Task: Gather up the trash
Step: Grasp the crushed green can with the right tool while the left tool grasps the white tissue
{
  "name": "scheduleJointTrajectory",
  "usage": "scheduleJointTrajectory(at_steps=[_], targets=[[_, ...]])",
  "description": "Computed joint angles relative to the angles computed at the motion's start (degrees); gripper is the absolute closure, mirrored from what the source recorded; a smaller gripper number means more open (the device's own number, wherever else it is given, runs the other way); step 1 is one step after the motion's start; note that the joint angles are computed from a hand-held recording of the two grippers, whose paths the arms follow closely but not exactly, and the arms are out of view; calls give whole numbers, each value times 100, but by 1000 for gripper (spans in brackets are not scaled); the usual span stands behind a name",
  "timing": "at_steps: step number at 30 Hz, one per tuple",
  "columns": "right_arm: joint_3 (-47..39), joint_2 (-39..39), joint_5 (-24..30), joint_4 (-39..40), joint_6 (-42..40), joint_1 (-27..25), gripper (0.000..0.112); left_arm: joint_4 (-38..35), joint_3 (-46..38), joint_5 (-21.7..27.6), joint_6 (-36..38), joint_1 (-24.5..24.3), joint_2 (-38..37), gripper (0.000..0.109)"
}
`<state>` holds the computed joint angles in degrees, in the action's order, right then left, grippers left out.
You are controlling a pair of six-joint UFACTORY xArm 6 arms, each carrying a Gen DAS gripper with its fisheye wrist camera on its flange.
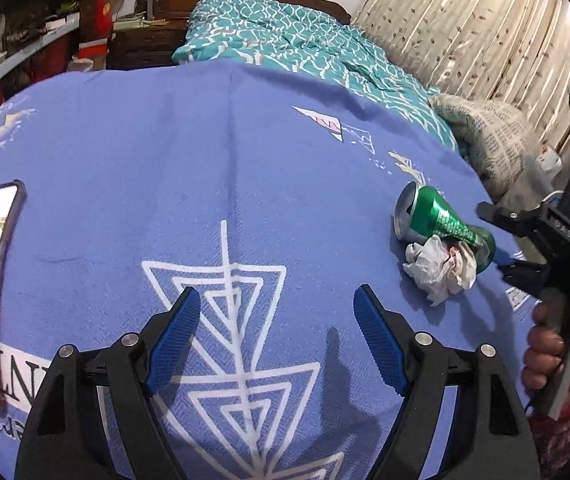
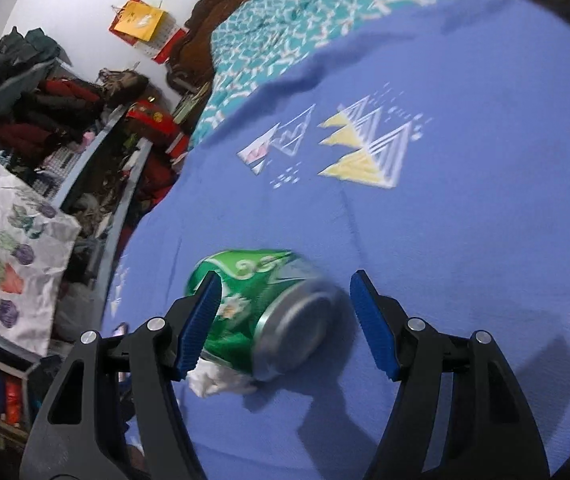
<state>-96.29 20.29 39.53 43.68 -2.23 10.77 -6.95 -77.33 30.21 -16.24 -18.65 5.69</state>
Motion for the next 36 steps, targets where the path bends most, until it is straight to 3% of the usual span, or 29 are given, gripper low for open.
scheduleJointTrajectory(at_steps=[4,6,8,11,14,18,23,24,25,26,29,36], targets=[[-312,242,509,254,-149,52,46,-271,-6,18,296,-73,-25,33],[-331,223,883,888,-627,86,54,-309,-100,21,427,-142,36,33],[-373,147,1123,1166,-1225,236,53,-375,-134,-72,496,-196,56,33],[-194,-119,676,754,-1483,480,52,-678,-227,-85,796,-234,107,28],[-72,-215,384,537,-1354,501,52,-438,-330,-37,679,-288,158,27],[179,-303,-48,279,-826,450,52,-971,-603,162,1075,-356,300,25],[311,-394,-116,466,-851,347,52,-577,-900,268,984,-516,503,20],[326,-424,-137,434,-877,367,52,-335,-1008,300,817,-555,598,24],[290,-423,-139,372,-900,393,52,-168,-1031,304,726,-569,628,49],[225,-429,-118,216,-971,451,52,-81,-1098,388,730,-585,684,65],[22,-419,-45,-469,-1098,653,51,-258,-1002,360,959,-561,590,71],[-753,30,108,-2996,-1091,1269,51,-548,-58,221,1266,-347,-215,71]])
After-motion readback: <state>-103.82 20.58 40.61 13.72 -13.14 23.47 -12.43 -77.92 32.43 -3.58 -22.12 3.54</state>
